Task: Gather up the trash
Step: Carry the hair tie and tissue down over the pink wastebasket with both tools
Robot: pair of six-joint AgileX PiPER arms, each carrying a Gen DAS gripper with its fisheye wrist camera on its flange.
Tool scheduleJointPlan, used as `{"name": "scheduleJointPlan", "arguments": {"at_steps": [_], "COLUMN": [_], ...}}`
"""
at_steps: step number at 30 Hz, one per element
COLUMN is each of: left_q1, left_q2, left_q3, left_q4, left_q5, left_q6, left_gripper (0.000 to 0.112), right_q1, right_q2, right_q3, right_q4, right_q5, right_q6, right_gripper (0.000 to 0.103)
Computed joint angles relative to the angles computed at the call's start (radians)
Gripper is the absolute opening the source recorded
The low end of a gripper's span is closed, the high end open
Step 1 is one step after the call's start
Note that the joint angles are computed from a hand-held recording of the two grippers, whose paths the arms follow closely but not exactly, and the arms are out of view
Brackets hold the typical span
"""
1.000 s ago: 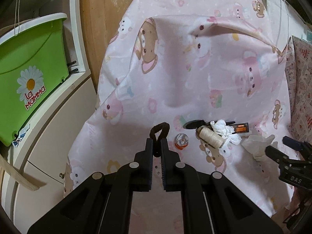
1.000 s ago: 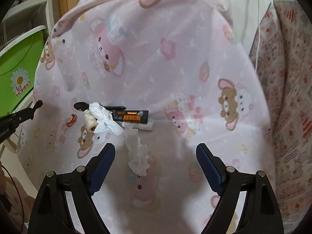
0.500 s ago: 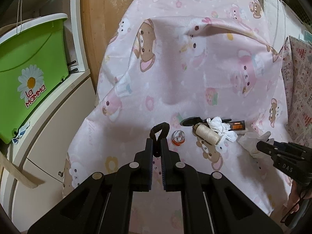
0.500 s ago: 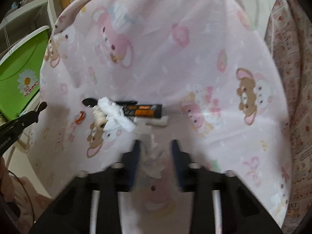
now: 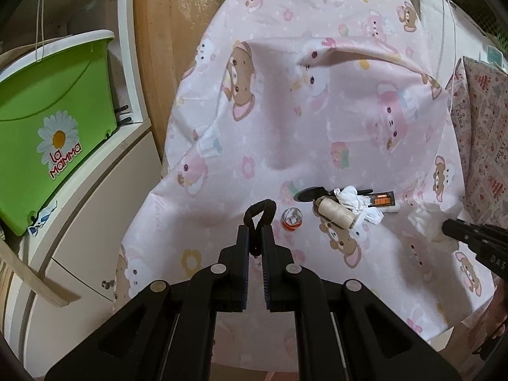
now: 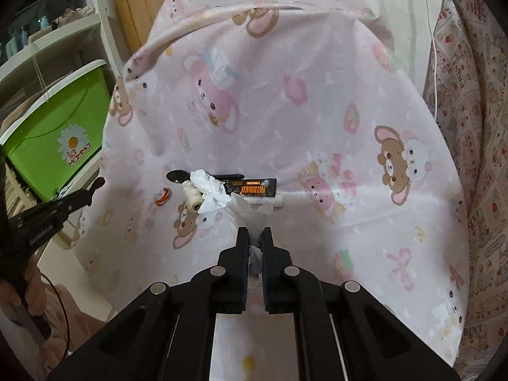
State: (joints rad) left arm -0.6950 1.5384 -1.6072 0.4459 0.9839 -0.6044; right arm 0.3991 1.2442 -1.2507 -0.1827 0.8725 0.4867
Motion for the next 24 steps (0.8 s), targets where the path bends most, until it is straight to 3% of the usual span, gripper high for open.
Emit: {"name": "scheduleJointPlan", "arguments": {"at_steps": [5,9,13,24], "left_q1": [0.032,0.001,-0.032,-0.195], "left_q2": [-0.031,-0.079,-0.091,-0.164], "left_q3": [0.019,0.044,0.049,0.02], "left_q4": [-0.101,-0.133,-0.12,-0.096], "left_q5": [-0.006,-0.009,0.057,0.195], "left_q6": [0.048,0.1,0.071,0.004], "left_gripper": [0.007,0.007,0.007,0.007], "right_q1": [-0.089,0.005,-0.007,0.266], "right_q2": [-0.089,-0.106,-0.123,-0.209], "right_q3": [0.046,0.048,0.05,0.029], "right_q4": [0.157,-0.022,0.048,-0.135], "right_q5": [0.005,0.044,0.051,0.158], "right_q6": [-0.115,-0.002,-0.033,0.165], "right_gripper": [0.008,0.008,0.008,0.008]}}
